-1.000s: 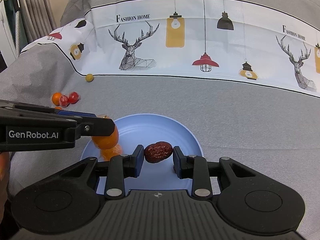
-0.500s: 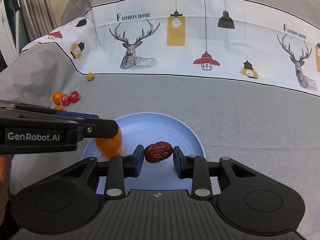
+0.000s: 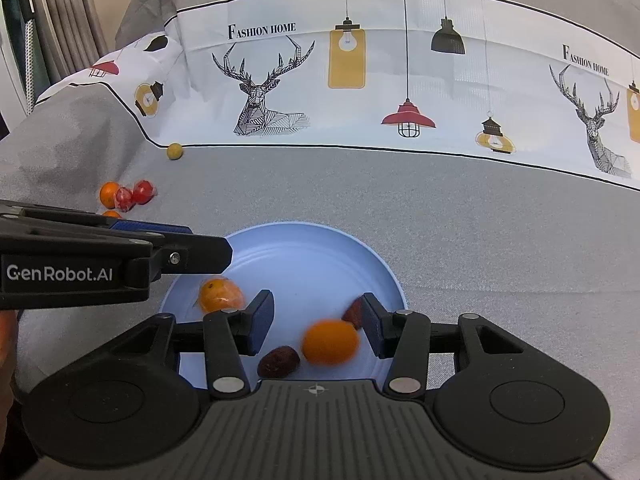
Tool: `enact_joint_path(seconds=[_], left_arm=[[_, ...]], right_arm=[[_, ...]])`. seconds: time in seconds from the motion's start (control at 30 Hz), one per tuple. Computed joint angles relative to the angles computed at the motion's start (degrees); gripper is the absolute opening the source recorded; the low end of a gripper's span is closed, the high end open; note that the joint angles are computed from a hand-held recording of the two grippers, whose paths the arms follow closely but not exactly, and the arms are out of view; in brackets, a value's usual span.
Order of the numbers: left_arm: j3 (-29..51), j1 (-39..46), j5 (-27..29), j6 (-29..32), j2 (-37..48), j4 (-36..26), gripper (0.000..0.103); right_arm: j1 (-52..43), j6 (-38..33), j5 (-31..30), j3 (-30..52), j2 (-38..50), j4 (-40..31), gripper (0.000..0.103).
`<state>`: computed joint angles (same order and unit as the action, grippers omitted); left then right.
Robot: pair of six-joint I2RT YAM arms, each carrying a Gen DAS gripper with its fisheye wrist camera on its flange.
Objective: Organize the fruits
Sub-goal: 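Open the left tool over the plate while the right tool releases the date, then move both open tools to the fruit cluster beside the plate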
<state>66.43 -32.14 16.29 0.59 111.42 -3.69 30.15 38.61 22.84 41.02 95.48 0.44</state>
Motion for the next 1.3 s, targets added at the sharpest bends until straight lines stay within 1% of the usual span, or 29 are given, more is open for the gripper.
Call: enact_joint_path(seconds=[0.33, 0.43, 0.6, 0.67, 0.73, 0.8, 0.87, 0.9, 1.0, 1.03, 1.07, 1.1, 1.17, 1.2, 1.23, 1.3], left_arm=[[-0.16, -0.07, -0.34, -0.01, -0.07, 0.09, 0.032], [-0.32, 0.02, -0.66, 0.04, -0.1, 0.48, 0.03], [-0.15, 0.35, -2.14, -0.35, 0.04, 0.68, 0.017], [0.03, 0.84, -2.68, -0.73, 0.0, 0.62, 0.017], [0.33, 1.41, -3.39, -1.31, -0.09, 0.16, 0.016], [1.08, 2.47, -3.81, -1.95, -0.08, -1.0, 0.016], [3.89, 3.95, -4.58, -2.63, 0.8, -4.03, 0.016], [6.52, 5.07, -4.73, -2.96, 1.91, -6.6, 0.016], [17.88, 9.7, -4.44, -5.17, 7.34, -16.39, 0.018], [21.25, 11.05, -5.14, -5.99, 9.23, -18.67, 0.019], [23.93, 12.15, -6.13, -6.55, 10.85, -20.29, 0.022], [26.25, 13.28, -7.32, -7.08, 12.58, -21.39, 0.03], [29.27, 15.43, -9.21, -8.41, 15.65, -22.91, 0.041], [33.06, 16.31, -10.38, -9.81, 18.25, -26.84, 0.041], [35.68, 16.99, -10.61, -10.99, 20.03, -29.5, 0.041], [38.32, 17.87, -10.07, -11.9, 21.68, -30.78, 0.049]], right_arm=[[-0.07, -0.03, -0.01, 0.18, 0.12, -0.11, 0.05], [0.01, 0.03, 0.12, 0.23, 0.19, -0.11, 0.05], [-0.28, -0.48, 0.45, -0.13, -0.04, 0.5, 0.05], [-0.28, -0.58, 0.83, -0.17, -0.17, 0.65, 0.05], [-0.28, -0.57, 1.14, -0.3, -0.37, 0.96, 0.045], [-0.28, -0.79, 1.17, -0.41, -0.59, 1.33, 0.033], [-0.43, -0.86, 0.9, -0.54, -0.85, 1.8, 0.032], [-0.47, -0.89, 0.84, -0.51, -0.88, 1.97, 0.032], [-0.66, -1.07, 0.69, -0.13, -0.85, 2.6, 0.032], [-0.72, -1.04, 0.53, -0.03, -0.91, 2.89, 0.032], [-0.64, -0.93, 0.46, 0.15, -0.88, 3.1, 0.032], [-0.47, -0.82, 0.41, 0.41, -0.74, 3.22, 0.032], [-0.13, -0.72, -0.05, 1.19, -0.06, 3.49, 0.032], [0.02, -0.79, -0.36, 1.64, 0.42, 3.67, 0.032], [0.19, -0.92, -0.67, 2.1, 0.87, 3.91, 0.033], [0.8, -1.33, -0.97, 3.41, 1.99, 4.21, 0.033]])
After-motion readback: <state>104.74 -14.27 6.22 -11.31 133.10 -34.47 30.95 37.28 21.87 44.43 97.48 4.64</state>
